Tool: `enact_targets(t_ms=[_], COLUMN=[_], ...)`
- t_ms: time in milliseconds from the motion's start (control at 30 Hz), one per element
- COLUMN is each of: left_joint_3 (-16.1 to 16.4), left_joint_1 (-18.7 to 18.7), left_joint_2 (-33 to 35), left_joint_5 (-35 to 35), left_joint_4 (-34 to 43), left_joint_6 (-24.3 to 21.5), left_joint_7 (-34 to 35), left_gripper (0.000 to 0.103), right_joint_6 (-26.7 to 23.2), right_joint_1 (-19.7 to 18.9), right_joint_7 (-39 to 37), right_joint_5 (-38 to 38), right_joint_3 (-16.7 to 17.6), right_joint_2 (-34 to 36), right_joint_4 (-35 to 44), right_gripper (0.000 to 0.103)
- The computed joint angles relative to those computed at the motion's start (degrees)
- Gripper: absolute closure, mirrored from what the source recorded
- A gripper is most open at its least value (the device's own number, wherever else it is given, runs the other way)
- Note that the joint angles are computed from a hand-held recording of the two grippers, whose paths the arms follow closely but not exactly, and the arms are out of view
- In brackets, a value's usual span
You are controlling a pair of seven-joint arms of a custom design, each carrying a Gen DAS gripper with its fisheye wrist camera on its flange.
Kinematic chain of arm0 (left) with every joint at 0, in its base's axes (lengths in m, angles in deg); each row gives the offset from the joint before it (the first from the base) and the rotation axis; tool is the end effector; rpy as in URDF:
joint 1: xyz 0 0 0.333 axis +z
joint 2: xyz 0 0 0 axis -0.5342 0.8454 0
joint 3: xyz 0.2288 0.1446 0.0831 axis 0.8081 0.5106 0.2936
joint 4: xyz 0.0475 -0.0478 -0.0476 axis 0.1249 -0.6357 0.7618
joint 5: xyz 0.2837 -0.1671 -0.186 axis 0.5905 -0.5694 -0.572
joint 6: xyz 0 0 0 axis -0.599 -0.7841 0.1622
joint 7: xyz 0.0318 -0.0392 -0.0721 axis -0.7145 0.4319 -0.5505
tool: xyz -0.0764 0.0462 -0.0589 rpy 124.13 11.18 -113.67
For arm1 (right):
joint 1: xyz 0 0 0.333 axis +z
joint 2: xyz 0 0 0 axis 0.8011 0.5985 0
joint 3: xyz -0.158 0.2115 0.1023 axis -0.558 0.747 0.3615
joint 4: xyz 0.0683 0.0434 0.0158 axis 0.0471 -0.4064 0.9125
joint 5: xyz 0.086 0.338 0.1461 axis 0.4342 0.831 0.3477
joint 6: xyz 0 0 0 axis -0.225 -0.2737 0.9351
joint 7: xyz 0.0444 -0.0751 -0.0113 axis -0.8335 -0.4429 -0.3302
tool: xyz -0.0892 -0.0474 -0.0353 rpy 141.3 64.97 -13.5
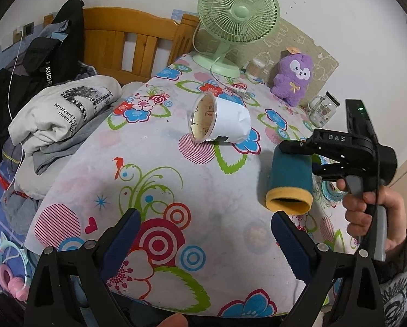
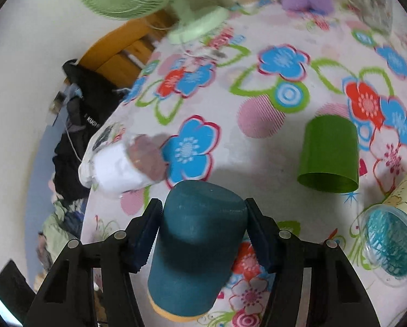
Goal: Flip cup upside down
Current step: 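Carry the teal cup with the right tool and lower it rim-down onto the table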
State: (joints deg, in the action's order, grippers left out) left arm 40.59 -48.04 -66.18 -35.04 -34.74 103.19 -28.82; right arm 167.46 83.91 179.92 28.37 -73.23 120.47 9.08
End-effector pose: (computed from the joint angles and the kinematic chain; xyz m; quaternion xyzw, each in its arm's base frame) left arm 0.5034 -0.2954 0.4058 -0.6896 0.6257 -0.3489 0.1056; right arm 0.6526 0.4329 0.4054 -0.6917 0.6554 0.0330 0.3013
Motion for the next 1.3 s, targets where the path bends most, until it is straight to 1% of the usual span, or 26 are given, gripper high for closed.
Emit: enact_targets(t_ms=[67,133,233,267,333,367,500,600,700,867,967,1100,1200,1233,1267,1300], left_joint_3=[-0.1,-0.2,0.0,0.1,0.2,0.2,-0.1,-0.1,-0.2,-0.6,-0.5,-0.2,-0.6,-0.5,-0.5,-0.5], left_joint_1=[0.1,0.1,-0.2,-0.4,-0.6,-0.6,-1.0,-1.4,-1.9,-2.5,-2.8,-3.3,-3.2,-3.2,-3.3,-3.3], left_joint_2=[0.0,0.0,-0.2,-0.2,-0.2,-0.1,0.3,0.5,0.8,1.4,1.6,1.9,2.4,2.5,2.6,2.6], left_joint_5=[-0.4,-0.6,0.1,0.6,1.2,1.3,1.7,2.3,2.9,3.2,3.6,4.7,4.0,4.0,4.1,4.1], left_joint_4=[-0.1,-0.1,-0.1,-0.1,0.1,0.2,0.9,1.6,2.3,3.3,3.8,4.3,4.7,4.9,5.0,5.1], left_joint_6=[0.0,0.1,0.1,0.1,0.0,0.0,-0.7,-1.3,-2.0,-2.8,-3.3,-4.1,-4.7,-5.0,-5.1,-5.2], left_joint_7=[0.2,0.4,0.0,-0.3,-0.9,-1.0,-1.0,-1.1,-1.2,-0.8,-0.9,-1.8,-1.2,-1.2,-1.3,-1.2], left_gripper=[0.006,0.006,0.006,0.006,0.006,0.006,0.006,0.006,0.006,0.006,0.006,0.006,0.006,0.006,0.006,0.006], right_joint_6=[4.9,8.5,13.8,15.8,17.2,17.6,15.9,13.2,12.5,14.1,15.0,16.0,15.7,16.2,16.7,16.9], right_joint_1=[1.1,2.8,6.5,8.6,11.3,13.2,16.6,17.2,16.1,12.8,11.4,9.8,10.2,10.5,11.0,11.4], right_joint_7=[-1.0,-0.4,1.7,3.5,6.9,9.4,16.2,18.0,18.9,20.0,21.0,19.4,18.6,18.9,19.4,20.0], right_joint_5=[-1.2,-3.7,-10.1,-13.8,-20.0,-24.2,-35.5,-40.5,-43.2,-44.7,-45.3,-42.7,-42.2,-42.8,-43.8,-44.8], right_joint_3=[-0.7,-2.1,-5.3,-7.2,-9.7,-11.4,-14.2,-13.6,-11.9,-8.1,-6.6,-5.0,-5.3,-5.6,-6.1,-6.5], right_joint_2=[-4.4,-8.1,-14.6,-16.9,-19.3,-21.0,-24.2,-26.5,-28.2,-30.1,-30.0,-28.4,-27.8,-28.0,-28.3,-28.5], right_joint_4=[-6.6,-11.6,-20.4,-23.7,-26.9,-29.1,-32.6,-34.7,-36.8,-40.4,-41.2,-41.4,-41.4,-41.7,-42.0,-42.1], right_gripper=[0.04,0.041,0.041,0.041,0.042,0.042,0.042,0.042,0.042,0.042,0.042,0.042,0.037,0.032,0.023,0.02])
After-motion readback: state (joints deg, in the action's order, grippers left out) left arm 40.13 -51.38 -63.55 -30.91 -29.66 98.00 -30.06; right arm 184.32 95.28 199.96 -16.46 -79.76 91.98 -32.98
